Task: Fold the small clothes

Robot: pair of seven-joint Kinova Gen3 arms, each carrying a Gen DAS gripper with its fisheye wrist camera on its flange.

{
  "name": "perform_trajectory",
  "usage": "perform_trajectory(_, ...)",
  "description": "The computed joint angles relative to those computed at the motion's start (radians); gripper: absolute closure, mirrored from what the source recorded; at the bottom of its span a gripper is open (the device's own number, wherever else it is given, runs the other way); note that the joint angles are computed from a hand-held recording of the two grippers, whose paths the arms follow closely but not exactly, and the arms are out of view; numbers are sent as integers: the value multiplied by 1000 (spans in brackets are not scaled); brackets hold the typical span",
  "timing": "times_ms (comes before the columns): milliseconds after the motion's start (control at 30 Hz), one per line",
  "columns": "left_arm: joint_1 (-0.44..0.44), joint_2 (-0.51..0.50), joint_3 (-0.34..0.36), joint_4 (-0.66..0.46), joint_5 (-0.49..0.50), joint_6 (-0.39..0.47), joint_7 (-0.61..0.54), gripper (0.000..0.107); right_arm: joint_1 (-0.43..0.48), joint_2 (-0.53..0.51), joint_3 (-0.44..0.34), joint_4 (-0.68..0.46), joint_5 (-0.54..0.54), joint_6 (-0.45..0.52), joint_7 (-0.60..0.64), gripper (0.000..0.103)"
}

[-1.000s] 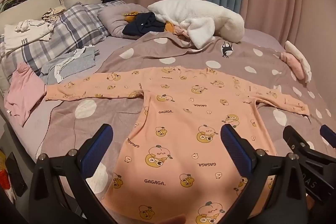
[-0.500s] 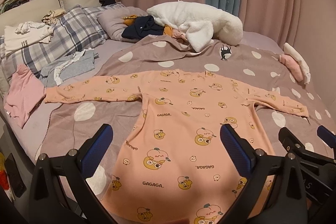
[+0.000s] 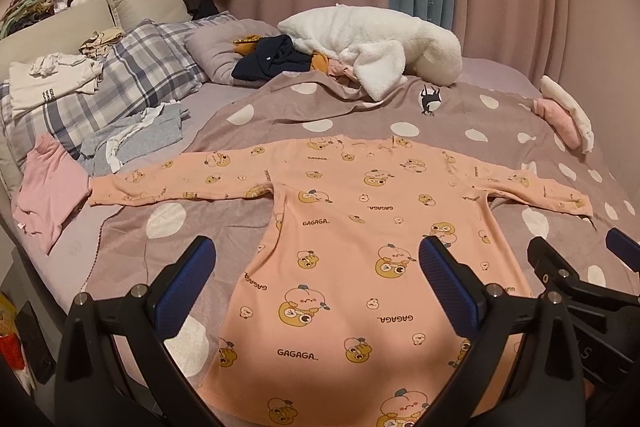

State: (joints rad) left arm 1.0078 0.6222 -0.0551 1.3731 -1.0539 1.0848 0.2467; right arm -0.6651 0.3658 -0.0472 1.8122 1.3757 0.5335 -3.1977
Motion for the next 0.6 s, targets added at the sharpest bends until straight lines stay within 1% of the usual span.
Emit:
perform_trajectory(200,-2,1,0,-5,5,5,7,5,3,0,-1,-1,-3,-7,6,0)
perform_trajectory(367,-7,-19,-1,26,-5,-28,48,5,-8,4,2,-2,-11,4,5,0)
perform_trajectory(533,-4,7,0,-18,14,39,35,5,-7,-2,1,7,7,3,-13,0)
perform_trajectory(600,-6,8,0,-17,17,41,29,5,-5,-3,-2,9,10,4,-12,0)
